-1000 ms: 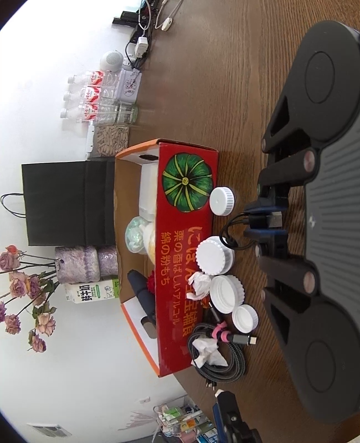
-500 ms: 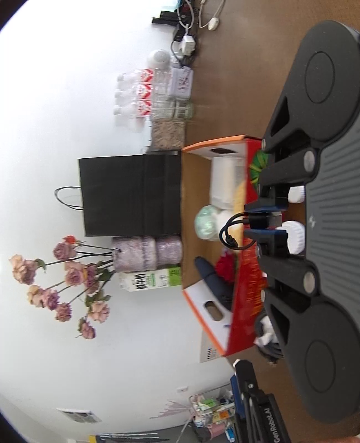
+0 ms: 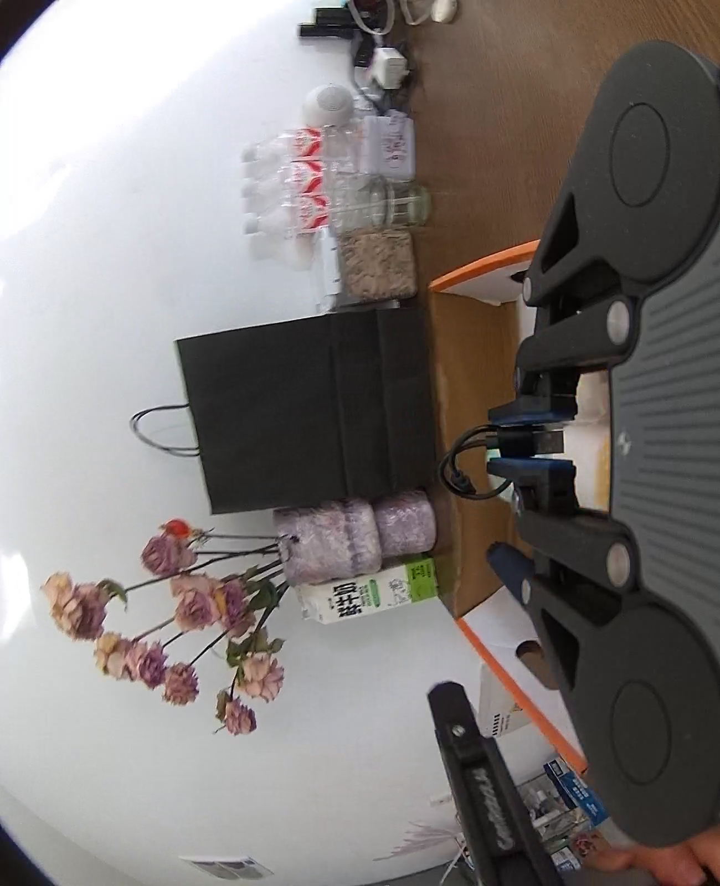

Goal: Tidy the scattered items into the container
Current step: 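Lower the white cap and USB cable into the box and open both tools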

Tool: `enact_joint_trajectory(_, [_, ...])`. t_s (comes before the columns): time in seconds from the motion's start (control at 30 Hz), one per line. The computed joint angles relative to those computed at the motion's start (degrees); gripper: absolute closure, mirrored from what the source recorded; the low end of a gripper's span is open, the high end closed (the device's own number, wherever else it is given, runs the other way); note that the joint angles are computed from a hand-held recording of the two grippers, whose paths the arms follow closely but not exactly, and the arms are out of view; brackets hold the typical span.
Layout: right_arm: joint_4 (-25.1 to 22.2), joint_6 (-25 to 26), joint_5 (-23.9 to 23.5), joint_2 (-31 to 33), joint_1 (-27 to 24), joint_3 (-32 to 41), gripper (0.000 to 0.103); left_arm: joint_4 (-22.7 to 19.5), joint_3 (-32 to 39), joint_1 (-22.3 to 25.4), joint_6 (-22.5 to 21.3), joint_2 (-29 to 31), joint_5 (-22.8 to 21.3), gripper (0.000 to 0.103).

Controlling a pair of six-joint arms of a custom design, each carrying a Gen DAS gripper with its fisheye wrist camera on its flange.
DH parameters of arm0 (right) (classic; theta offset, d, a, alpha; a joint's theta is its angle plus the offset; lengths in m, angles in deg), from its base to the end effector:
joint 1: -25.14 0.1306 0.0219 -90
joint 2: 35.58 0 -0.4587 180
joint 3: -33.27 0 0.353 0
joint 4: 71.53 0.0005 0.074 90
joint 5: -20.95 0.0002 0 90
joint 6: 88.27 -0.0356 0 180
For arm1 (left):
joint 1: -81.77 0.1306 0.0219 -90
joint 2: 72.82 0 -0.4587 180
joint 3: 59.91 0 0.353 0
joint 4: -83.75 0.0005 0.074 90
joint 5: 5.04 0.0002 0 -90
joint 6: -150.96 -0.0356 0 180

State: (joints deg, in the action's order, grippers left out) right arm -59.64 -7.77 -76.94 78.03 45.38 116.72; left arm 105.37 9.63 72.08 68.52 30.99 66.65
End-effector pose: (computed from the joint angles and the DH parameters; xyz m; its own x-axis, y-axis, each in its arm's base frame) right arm 0.5751 0.2167 0.3391 -0.3668 0.0390 -0.9295 -0.4101 0.8900 0.1992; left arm 0.5225 -0.0784 0.3535 -0.1953 -0.0934 -0.9763 -0.1695 0.9837 -0.0602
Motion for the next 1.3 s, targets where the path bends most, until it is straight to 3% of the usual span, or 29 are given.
enact_joint_trajectory(0.03, [0.0, -0.45, -0.61, 0.33, -0.32, -0.15, 0.092, -2.55, 0.68, 0.11, -0.37, 0.5, -0.22, 0.075])
enact_joint_trajectory(0.23, [-1.21, -0.8, 0.54, 1.07, -0.41, 0.02, 0.092, -5.06, 0.46, 1.08, 0.87, 1.22, 0.5, 0.075])
enact_joint_trajectory(0.57, [-0.89, 0.34, 2.79, 1.23, 0.19, -0.9, 0.092, -2.28, -0.72, -0.13, -1.97, 1.28, -0.84, 0.075])
enact_joint_trajectory(0.6, [-1.03, 0.55, 2.52, 1.22, 0.19, -0.92, 0.092, -2.03, -0.83, -0.13, -1.89, 1.23, -0.88, 0.074])
enact_joint_trajectory(0.63, [-1.26, 0.79, 2.25, 1.27, 0.2, -0.86, 0.091, -1.59, -0.98, -0.14, -1.85, 1.2, -1.03, 0.064])
enact_joint_trajectory(0.67, [-0.79, 0.62, 2.83, 1.27, 0.32, -1.1, 0.087, -0.98, -1.2, -0.27, -1.74, 1.16, -1.81, 0.036])
enact_joint_trajectory(0.7, [-0.2, 0.57, 3.75, 1.21, 0.49, -1.45, 0.081, -0.18, -1.37, -0.52, -1.74, 1.23, -3.46, 0.019])
enact_joint_trajectory(0.73, [0.15, 0.76, 4.52, 1.12, 0.63, -1.66, 0.059, 0.95, -1.56, -0.78, -2.06, 1.35, -5.26, 0.0])
enact_joint_trajectory(0.77, [1.11, 0.8, 5.07, 0.96, 0.74, -2.11, 0.032, 3.05, -2.1, -1.04, -2.76, 1.42, -6.89, 0.0])
enact_joint_trajectory(0.83, [4.44, 0.81, 5.47, 0.63, 0.88, -3.46, 0.008, 4.63, -2.57, -1.14, -3.02, 1.31, -7.42, 0.0])
enact_joint_trajectory(0.9, [6.92, 1.08, 5.7, 0.41, 1.01, -4.56, 0.004, 4.83, -2.67, -1.09, -2.78, 1.27, -7.23, 0.0])
enact_joint_trajectory(1.3, [6.09, 1.78, 6.49, 0.26, 1.44, -4.4, 0.001, 4.15, -2.68, -1.42, -3.47, 1.49, -8.06, 0.0])
